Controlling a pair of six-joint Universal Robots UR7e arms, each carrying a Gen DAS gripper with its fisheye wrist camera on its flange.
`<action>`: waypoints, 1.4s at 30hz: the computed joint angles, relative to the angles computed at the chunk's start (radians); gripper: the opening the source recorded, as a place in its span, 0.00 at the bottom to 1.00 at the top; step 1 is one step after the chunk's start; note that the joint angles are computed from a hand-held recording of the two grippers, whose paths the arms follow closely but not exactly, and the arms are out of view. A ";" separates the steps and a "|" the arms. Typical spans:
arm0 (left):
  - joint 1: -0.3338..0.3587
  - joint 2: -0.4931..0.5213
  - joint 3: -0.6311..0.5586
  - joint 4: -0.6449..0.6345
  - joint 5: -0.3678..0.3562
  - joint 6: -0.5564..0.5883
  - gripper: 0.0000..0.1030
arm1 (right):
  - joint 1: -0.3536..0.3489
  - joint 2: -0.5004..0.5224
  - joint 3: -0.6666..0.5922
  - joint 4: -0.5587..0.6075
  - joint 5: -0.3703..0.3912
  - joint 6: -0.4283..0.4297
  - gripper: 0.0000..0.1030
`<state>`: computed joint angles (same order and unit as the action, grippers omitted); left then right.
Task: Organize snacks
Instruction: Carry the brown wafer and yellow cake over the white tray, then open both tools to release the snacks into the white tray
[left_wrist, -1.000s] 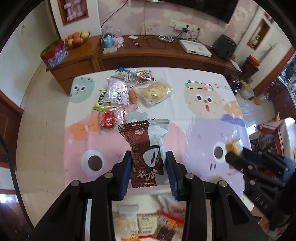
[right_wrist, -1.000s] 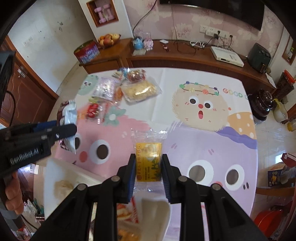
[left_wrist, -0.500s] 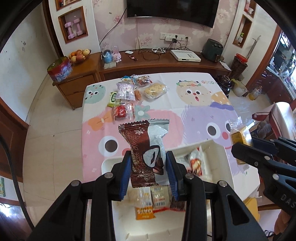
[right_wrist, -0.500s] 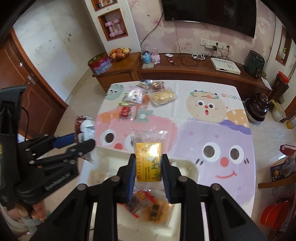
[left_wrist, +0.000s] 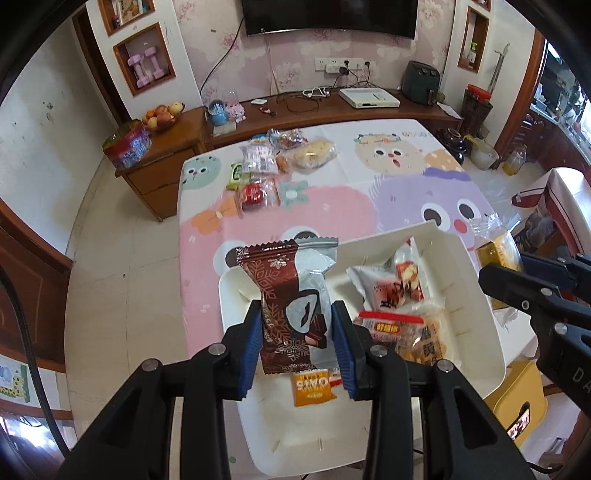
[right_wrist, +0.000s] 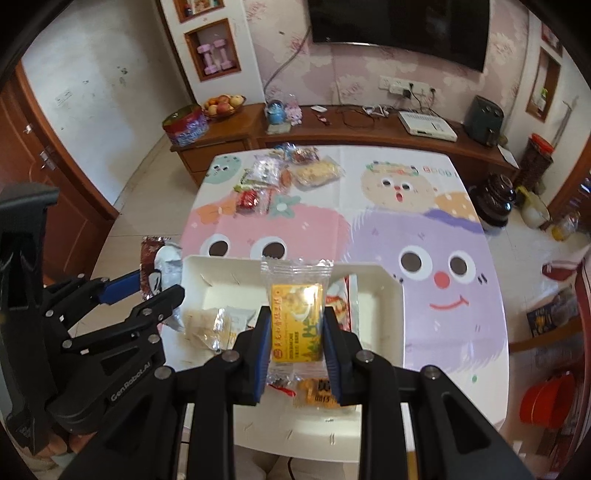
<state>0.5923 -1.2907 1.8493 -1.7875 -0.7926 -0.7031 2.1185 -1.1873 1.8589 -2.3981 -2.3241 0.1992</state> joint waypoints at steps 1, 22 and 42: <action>0.001 -0.004 0.003 0.001 -0.005 0.002 0.34 | -0.001 -0.001 0.004 0.007 -0.002 0.014 0.25; 0.012 -0.012 0.024 0.055 -0.066 0.009 0.54 | 0.003 0.024 0.016 0.101 -0.017 0.144 0.27; 0.018 -0.036 0.039 0.037 -0.053 -0.005 0.88 | 0.007 0.038 -0.001 0.157 -0.036 0.198 0.44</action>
<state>0.6104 -1.3267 1.8885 -1.7507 -0.8454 -0.7079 2.1259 -1.1498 1.8582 -2.2407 -2.3598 0.3968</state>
